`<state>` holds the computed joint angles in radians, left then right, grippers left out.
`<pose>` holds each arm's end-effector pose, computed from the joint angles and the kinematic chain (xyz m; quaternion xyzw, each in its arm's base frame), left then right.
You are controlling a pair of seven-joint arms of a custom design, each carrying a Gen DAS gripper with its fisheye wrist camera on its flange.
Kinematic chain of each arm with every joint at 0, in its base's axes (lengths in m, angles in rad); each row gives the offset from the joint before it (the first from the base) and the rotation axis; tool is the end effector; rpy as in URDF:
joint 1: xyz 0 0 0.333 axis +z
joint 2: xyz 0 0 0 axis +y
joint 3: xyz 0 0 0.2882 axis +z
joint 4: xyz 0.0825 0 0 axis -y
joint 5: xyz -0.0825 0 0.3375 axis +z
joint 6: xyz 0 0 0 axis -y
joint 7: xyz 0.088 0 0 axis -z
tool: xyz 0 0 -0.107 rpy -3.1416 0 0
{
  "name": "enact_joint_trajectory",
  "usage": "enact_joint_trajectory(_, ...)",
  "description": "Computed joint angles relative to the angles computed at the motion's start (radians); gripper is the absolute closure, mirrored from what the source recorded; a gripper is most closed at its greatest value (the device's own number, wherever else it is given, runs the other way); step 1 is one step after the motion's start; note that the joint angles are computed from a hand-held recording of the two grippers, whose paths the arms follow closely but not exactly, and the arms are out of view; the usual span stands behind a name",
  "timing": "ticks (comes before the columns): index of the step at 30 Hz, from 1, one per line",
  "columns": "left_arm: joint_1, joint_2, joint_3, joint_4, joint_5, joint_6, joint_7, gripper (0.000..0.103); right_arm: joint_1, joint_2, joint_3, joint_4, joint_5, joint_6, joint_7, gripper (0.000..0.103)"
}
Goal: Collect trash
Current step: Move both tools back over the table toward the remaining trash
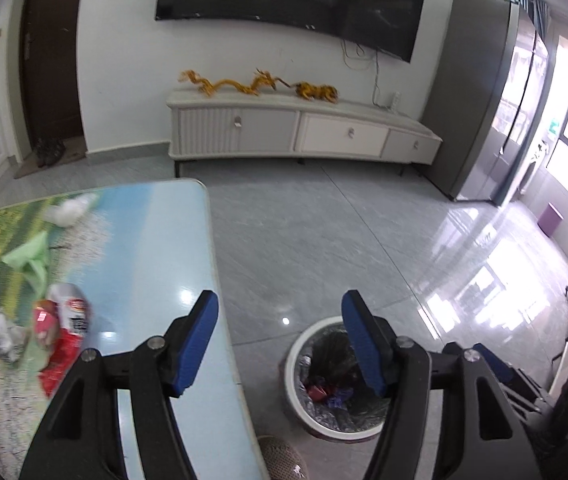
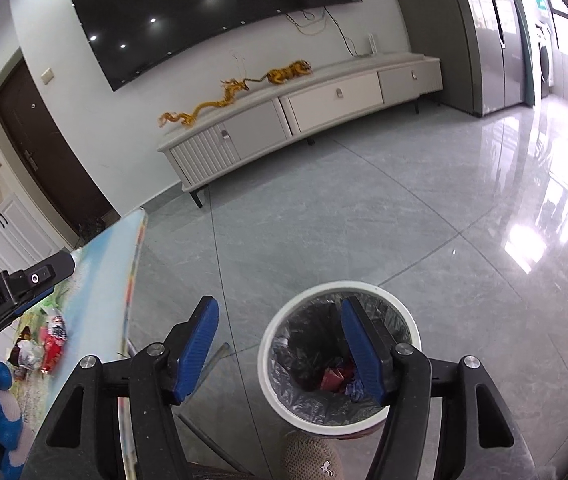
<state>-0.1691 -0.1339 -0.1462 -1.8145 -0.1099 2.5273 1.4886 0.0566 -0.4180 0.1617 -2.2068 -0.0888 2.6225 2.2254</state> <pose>0.4993 -0.1678 0.6688 -0.5842 0.6995 -0.3624 0.1951 0.4319 0.1114 0.6277 -0.5187 0.7522 -0.2012 0.3532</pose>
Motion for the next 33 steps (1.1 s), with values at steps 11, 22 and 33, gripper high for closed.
enact_joint_trajectory(11,0.033,-0.188,0.112,-0.154,-0.049,0.142,0.057,0.040,-0.011,0.033,0.113,0.180,-0.188,-0.059,0.117,0.041)
enact_joint_trajectory(22,0.056,-0.273,0.253,-0.237,-0.159,0.152,0.145,0.040,0.106,0.178,0.147,0.407,-0.371,-0.161,0.195,0.037)
enact_joint_trajectory(33,0.093,-0.308,0.326,-0.297,-0.250,0.131,0.234,0.040,0.264,0.305,0.105,0.568,-0.472,-0.248,0.208,0.036)
